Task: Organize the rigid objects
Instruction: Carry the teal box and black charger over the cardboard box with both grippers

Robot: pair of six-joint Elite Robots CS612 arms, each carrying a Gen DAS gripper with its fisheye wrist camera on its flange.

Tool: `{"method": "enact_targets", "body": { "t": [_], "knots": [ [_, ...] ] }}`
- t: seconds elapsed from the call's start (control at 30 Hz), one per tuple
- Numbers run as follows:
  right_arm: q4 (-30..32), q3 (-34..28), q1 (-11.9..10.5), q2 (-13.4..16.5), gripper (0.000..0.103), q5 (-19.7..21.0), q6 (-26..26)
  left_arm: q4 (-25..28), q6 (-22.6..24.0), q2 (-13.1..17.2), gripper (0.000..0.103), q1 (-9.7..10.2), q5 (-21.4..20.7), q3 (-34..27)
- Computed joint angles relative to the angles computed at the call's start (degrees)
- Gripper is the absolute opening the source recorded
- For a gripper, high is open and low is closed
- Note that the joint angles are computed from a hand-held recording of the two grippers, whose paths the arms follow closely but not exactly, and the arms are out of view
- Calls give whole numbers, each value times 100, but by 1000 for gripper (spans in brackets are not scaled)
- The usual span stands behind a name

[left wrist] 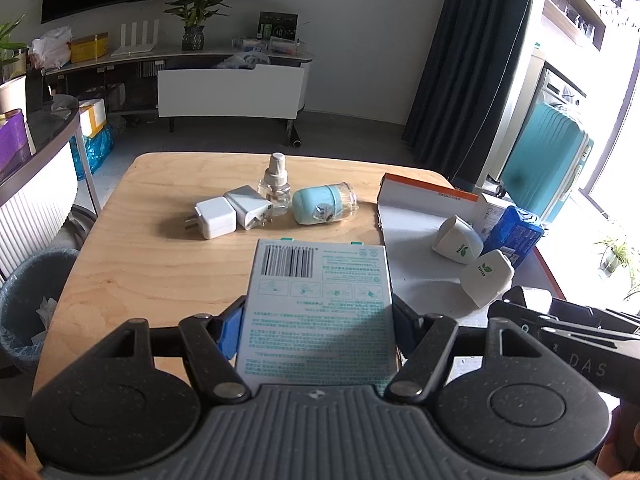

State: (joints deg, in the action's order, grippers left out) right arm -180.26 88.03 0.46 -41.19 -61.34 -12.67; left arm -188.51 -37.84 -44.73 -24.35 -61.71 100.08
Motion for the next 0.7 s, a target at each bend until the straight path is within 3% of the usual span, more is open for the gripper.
{"method": "enact_targets", "body": {
  "t": [0.7],
  "knots": [
    [-44, -34, -65, 18, 73, -68, 168, -9, 146, 63, 72, -20, -94, -130]
  ]
}}
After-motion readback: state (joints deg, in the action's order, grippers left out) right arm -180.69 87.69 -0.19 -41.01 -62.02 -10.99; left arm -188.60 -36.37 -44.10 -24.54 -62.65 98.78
